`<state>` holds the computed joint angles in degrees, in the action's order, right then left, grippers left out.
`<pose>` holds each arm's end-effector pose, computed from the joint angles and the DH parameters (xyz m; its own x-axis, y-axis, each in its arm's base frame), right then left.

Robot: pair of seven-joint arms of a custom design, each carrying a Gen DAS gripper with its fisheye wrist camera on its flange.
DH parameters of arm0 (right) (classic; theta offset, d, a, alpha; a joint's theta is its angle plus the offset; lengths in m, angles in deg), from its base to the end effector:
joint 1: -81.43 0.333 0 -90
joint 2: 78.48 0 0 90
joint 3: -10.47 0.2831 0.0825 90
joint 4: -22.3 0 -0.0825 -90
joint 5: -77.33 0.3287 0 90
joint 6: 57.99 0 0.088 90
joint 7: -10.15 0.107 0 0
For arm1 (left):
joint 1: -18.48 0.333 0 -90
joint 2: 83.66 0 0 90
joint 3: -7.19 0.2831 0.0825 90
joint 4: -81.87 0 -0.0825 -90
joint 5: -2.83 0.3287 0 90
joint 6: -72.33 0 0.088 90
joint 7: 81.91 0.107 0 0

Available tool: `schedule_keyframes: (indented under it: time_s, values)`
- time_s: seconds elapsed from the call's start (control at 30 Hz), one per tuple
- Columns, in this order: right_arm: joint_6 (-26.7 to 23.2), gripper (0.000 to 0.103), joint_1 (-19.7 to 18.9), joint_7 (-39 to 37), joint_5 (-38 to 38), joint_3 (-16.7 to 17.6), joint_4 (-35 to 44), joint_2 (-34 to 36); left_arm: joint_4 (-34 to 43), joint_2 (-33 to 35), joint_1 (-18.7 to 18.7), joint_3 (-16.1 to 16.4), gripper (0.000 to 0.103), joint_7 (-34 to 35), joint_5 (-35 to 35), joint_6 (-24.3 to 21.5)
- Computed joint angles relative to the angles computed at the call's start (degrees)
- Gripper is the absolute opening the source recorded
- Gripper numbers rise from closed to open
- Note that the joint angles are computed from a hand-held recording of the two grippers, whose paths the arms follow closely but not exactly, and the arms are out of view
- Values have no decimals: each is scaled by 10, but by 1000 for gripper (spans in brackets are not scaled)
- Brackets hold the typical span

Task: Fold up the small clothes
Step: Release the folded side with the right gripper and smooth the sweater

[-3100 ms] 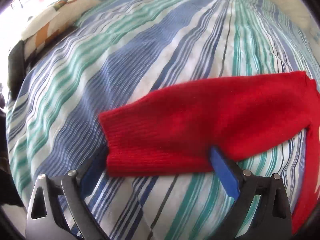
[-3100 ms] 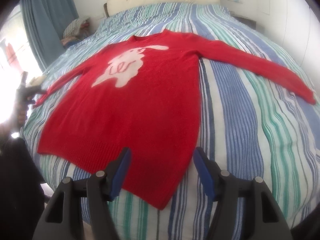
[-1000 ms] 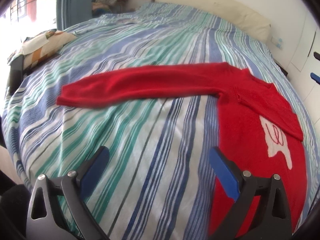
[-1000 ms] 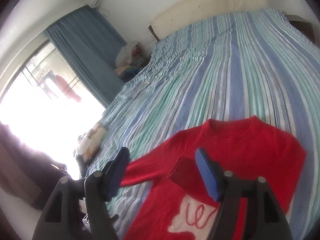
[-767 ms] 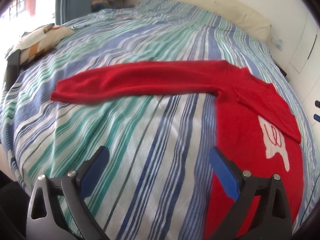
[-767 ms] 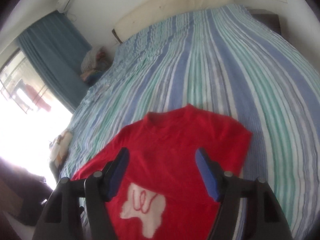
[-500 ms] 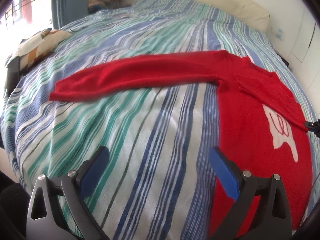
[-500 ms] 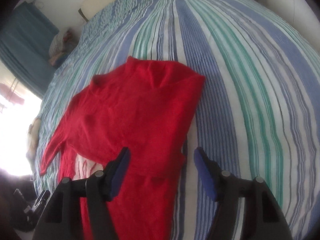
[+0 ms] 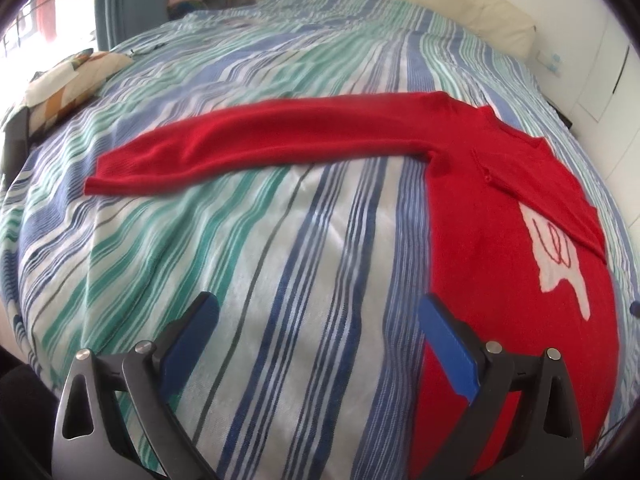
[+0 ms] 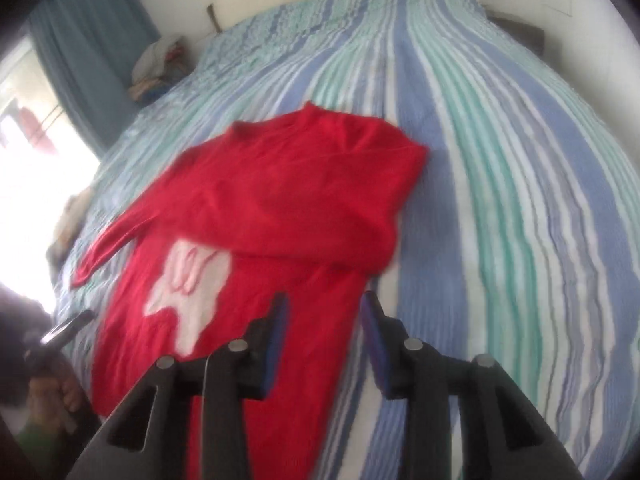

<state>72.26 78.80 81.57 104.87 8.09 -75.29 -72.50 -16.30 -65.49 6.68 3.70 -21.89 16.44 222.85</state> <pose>0.5766 -0.0379 0.5557 0.0941 -0.9488 -0.3016 -0.8620 0.0739 -0.5014 0.6078 -0.1674 0.4651 0.0607 -0.9926 0.1052 -0.8160 -0.1101 -0.5675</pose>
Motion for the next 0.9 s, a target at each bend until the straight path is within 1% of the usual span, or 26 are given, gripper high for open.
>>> schedule_keyframes:
  time_s: [0.03,0.07,0.1,0.13,0.2,0.23,0.27,0.33,0.37,0.43,0.5,0.6,0.63,0.7,0.77,0.8,0.83,0.9]
  values:
    - [-24,44,-1,-38,32,7,-36,-30,5,4,-2,0,100,0,3,-9]
    - [-42,44,4,-62,49,8,-75,-58,11,7,-4,0,100,2,5,-18]
    - [-59,44,12,-76,53,6,-110,-82,15,10,-6,0,100,3,9,-28]
    - [-65,44,21,-79,42,3,-149,-104,18,12,-8,1,100,5,12,-38]
    - [-50,44,32,-52,-17,0,-233,-153,20,13,-11,3,100,4,22,-54]
    - [-31,41,34,-44,-33,-5,-276,-183,20,13,-12,3,100,2,26,-57]
    - [-9,41,37,-42,-33,-13,-317,-219,19,13,-13,4,100,1,30,-60]
    - [9,41,30,12,-83,-10,-361,-270,26,18,-18,5,102,-5,44,-71]
    - [21,41,32,25,-95,-11,-376,-294,30,21,-21,7,102,-9,52,-77]
    - [49,41,48,28,-105,-15,-395,-330,36,27,-29,9,102,-18,70,-89]
    - [77,42,74,26,-99,-22,-403,-346,35,28,-32,11,103,-25,83,-89]
    - [126,54,121,27,-75,-39,-411,-338,14,18,-30,10,103,-33,94,-67]
    - [138,54,129,37,-75,-39,-417,-332,6,15,-28,9,103,-32,98,-57]
    - [145,54,136,62,-86,-36,-428,-313,-7,9,-28,10,103,-33,107,-42]
    - [134,54,129,99,-121,-24,-430,-297,-8,9,-32,12,103,-36,121,-45]
    - [146,56,132,108,-127,-20,-439,-302,-5,10,-35,13,103,-38,129,-51]
    - [145,59,138,110,-129,-24,-438,-303,-3,11,-37,13,103,-40,135,-55]
    - [145,62,149,103,-125,-35,-439,-308,5,15,-36,9,103,-34,133,-64]
